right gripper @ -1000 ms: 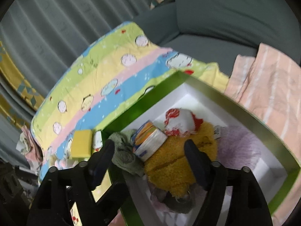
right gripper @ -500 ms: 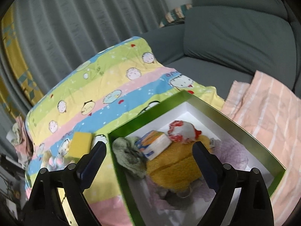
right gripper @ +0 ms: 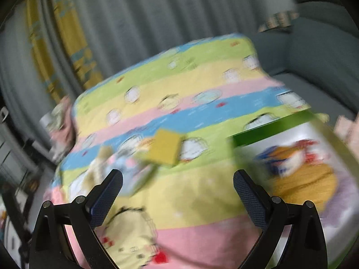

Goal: Organize soft objects
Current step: 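Withdraw the right gripper and reach toward the cream fuzzy slipper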

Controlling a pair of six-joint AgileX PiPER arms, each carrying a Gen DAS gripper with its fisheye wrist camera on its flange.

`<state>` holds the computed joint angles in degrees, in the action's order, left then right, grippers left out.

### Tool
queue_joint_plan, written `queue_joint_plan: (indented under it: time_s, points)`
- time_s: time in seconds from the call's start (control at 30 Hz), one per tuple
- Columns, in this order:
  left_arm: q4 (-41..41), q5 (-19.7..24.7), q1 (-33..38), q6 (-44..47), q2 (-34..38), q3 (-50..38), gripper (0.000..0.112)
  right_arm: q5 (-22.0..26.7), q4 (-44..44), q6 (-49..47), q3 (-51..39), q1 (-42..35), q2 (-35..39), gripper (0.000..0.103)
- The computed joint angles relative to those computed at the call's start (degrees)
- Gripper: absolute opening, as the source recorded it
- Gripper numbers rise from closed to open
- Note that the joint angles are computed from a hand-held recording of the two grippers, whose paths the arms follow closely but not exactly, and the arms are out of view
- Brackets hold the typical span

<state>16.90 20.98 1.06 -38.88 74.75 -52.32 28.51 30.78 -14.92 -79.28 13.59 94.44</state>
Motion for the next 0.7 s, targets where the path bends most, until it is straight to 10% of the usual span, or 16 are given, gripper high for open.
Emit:
queue_joint_plan:
  time_s: [0.13,0.27,0.53,0.7]
  points:
    - [9.1,5.1,1.7,-8.5,1.9,-2.0,0.101,6.3,1.9,1.0,-7.3,4.7,6.0,0.099]
    - [-5.1,5.7,9.3,4.1,2.2,-2.4,0.102,11.0,0.3,5.6,-15.7,10.3,12.1,0.099]
    - [0.2,9.6,14.7,-3.2,2.4,-3.5,0.102,25.7,-3.5,18.8,-44.9,17.2,32.1,0.099]
    - [-14.1,8.1,20.6,9.8,1.3,-3.3,0.102,31.2,-13.5,27.8,-58.8,21.7,41.2,0.099]
